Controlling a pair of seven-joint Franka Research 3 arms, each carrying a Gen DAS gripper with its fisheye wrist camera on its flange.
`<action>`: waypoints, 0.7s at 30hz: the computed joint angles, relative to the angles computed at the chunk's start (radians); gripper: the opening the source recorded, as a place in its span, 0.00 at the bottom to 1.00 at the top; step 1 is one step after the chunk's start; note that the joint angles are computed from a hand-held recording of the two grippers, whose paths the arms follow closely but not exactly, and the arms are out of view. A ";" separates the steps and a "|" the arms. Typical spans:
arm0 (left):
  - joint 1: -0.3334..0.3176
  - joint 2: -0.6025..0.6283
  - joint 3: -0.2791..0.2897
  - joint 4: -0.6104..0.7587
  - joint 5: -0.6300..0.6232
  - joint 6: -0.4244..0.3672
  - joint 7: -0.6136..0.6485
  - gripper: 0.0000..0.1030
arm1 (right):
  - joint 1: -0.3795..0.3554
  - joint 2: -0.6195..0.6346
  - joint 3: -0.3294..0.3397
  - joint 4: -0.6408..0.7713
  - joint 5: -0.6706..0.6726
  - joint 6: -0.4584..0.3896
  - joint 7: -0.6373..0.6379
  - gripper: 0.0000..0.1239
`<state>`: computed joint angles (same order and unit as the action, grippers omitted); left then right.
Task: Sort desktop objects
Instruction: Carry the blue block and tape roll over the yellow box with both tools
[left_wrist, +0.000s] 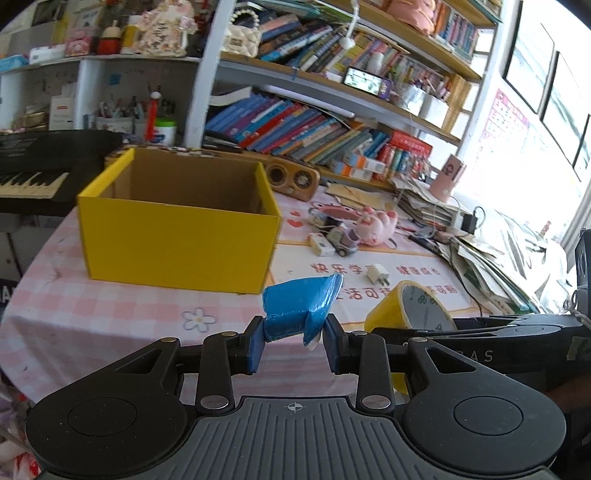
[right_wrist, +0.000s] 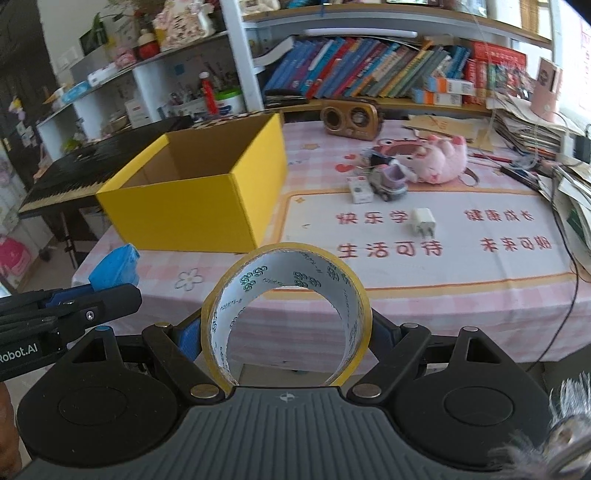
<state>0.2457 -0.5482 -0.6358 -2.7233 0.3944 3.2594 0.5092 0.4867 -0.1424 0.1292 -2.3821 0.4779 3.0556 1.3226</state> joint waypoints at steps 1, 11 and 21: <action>-0.002 -0.014 0.002 -0.010 -0.003 -0.004 -0.005 0.31 | 0.010 0.003 -0.003 0.005 0.011 -0.003 -0.014 0.67; -0.039 -0.142 0.042 -0.091 -0.002 -0.078 -0.096 0.31 | 0.067 0.044 0.004 0.080 0.180 -0.073 -0.227 0.67; -0.079 -0.198 0.090 -0.120 0.052 -0.145 -0.163 0.31 | 0.061 0.076 0.031 0.134 0.235 -0.133 -0.299 0.67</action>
<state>0.1671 -0.7460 -0.5455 -2.8433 0.4464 3.1146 0.3460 0.5479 -0.0661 0.1600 -2.2483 0.7129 2.9225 1.0234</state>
